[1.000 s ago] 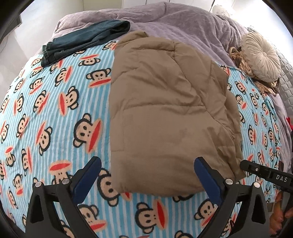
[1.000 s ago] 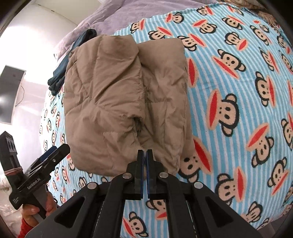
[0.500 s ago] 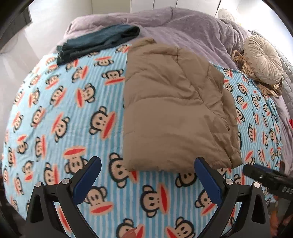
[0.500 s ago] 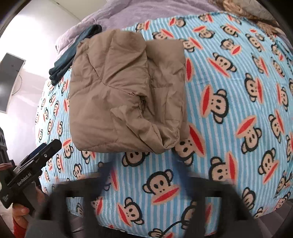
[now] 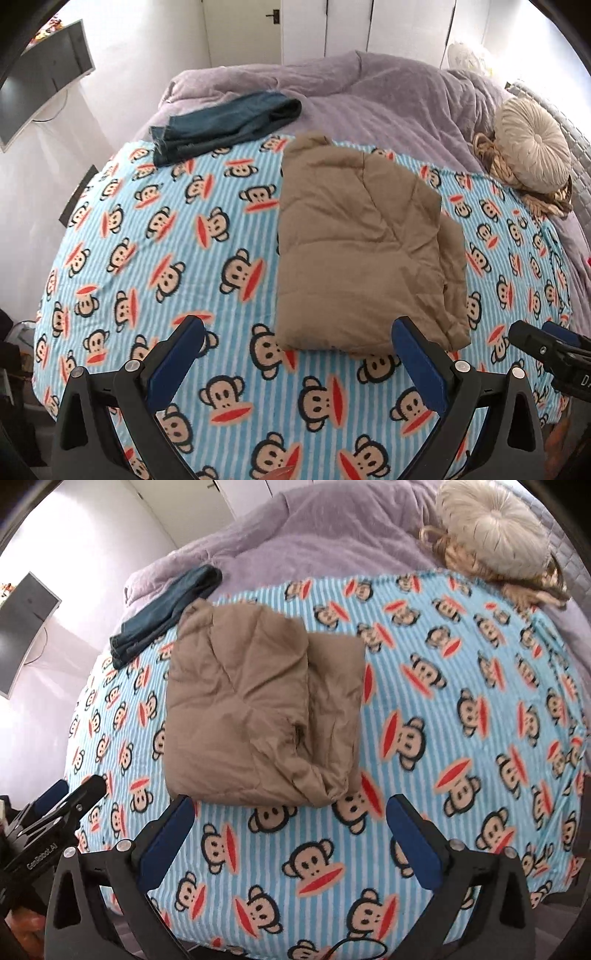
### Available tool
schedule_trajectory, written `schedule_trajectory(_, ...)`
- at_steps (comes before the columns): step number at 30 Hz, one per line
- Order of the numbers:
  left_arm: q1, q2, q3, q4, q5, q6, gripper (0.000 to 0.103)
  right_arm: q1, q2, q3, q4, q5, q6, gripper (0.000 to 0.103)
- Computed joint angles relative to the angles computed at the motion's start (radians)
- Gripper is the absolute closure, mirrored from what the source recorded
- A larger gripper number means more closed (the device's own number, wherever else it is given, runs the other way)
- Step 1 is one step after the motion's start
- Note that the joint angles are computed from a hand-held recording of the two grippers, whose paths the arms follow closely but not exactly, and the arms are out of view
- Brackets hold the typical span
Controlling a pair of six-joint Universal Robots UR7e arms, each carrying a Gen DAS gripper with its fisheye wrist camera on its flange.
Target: Fold large clothes
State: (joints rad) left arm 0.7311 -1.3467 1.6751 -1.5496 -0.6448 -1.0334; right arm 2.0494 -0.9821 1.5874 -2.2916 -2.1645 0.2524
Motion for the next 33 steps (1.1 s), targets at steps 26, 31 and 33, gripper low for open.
schedule_trajectory(26, -0.056, 0.008, -0.078, 0.169, 0.054, -0.125, 0.002, 0.085, 0.018, -0.042, -0.045, -0.154, -0.044, 0.000)
schedule_trajectory(31, -0.054, 0.010, -0.082, 0.175, 0.055, -0.128, 0.002, 0.083, 0.016, -0.038, -0.053, -0.157, -0.048, 0.000)
schedule_trajectory(33, -0.053, 0.012, -0.083, 0.178, 0.054, -0.128, 0.002, 0.082, 0.016, -0.040, -0.054, -0.159, -0.051, 0.000)
